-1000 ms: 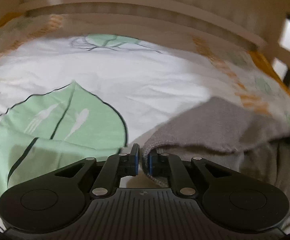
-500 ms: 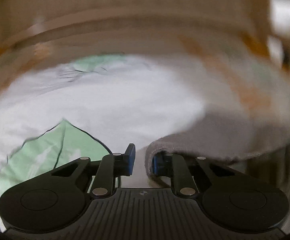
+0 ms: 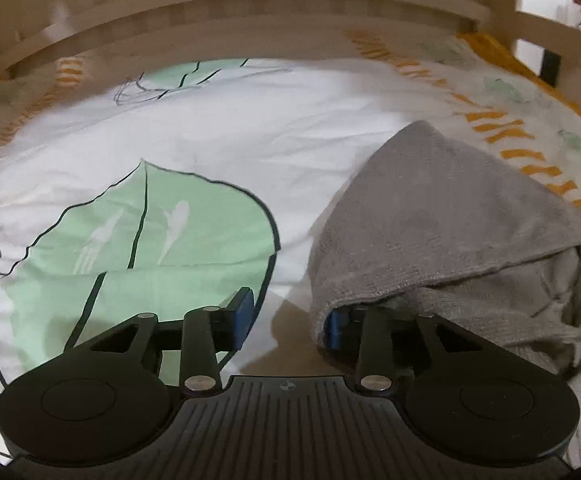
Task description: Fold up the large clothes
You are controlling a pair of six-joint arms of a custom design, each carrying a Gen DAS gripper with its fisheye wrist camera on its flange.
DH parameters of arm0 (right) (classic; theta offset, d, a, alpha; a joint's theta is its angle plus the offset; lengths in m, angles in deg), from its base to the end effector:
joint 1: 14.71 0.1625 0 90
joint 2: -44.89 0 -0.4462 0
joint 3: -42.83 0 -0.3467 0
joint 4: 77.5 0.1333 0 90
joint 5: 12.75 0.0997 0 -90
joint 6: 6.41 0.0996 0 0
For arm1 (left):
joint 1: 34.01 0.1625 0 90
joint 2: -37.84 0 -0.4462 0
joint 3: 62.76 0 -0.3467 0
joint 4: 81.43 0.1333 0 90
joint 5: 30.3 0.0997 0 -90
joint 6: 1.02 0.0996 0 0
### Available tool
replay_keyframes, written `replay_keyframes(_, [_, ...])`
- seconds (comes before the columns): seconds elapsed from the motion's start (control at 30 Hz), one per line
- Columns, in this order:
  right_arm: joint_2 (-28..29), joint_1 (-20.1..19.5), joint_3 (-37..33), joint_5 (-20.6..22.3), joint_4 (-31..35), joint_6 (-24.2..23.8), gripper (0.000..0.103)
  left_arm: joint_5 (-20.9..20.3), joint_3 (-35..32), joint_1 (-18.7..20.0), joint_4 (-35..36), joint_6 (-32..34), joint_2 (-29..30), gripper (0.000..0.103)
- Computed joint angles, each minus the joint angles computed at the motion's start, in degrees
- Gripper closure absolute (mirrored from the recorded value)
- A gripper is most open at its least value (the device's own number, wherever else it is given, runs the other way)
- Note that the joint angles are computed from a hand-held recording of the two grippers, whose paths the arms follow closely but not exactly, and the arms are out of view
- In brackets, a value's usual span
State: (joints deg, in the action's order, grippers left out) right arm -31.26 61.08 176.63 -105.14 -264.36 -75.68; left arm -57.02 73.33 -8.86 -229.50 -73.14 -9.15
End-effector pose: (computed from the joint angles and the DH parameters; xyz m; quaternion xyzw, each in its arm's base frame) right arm 0.0190 -0.4510 0.2888 0.4291 -0.8384 0.2372 0.2380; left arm -0.2424 -0.3594 0.0524 0.0880 0.8276 -0.3867 0.3972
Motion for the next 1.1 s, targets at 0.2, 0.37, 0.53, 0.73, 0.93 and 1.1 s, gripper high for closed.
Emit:
replay_keyframes(0.2, [-1.34,0.0,-1.59,-0.84,1.9,5.8,0.062,-2.9,2.17,-3.25,-3.74,11.89,-2.91,0.059])
replay_keyframes(0.37, [-2.13,-0.76,-3.9,-3.21,6.08,17.11,0.055,-3.81,4.36,-5.03,-7.96,13.54,-4.29,0.057])
replay_keyframes(0.53, [-5.47,-0.74,-4.24,-1.55,13.57,15.75,0.047,-2.18,4.56,-5.97,-9.63,12.2,-5.79,0.057])
replay_keyframes(0.73, [-12.37,-0.46,-2.63,0.57,18.83,10.65,0.032,-0.22,4.79,-5.45,-18.3,12.71,-4.84,0.054])
replay_keyframes(0.93, [-9.88,1.72,-2.15,7.73,16.87,9.49,0.069,-0.61,0.59,-1.28,-24.53,16.79,1.57,0.053])
replay_keyframes(1.1, [-0.89,4.03,-2.87,3.38,7.71,10.86,0.069,-1.28,-2.43,3.0,-17.73,16.13,3.78,0.053])
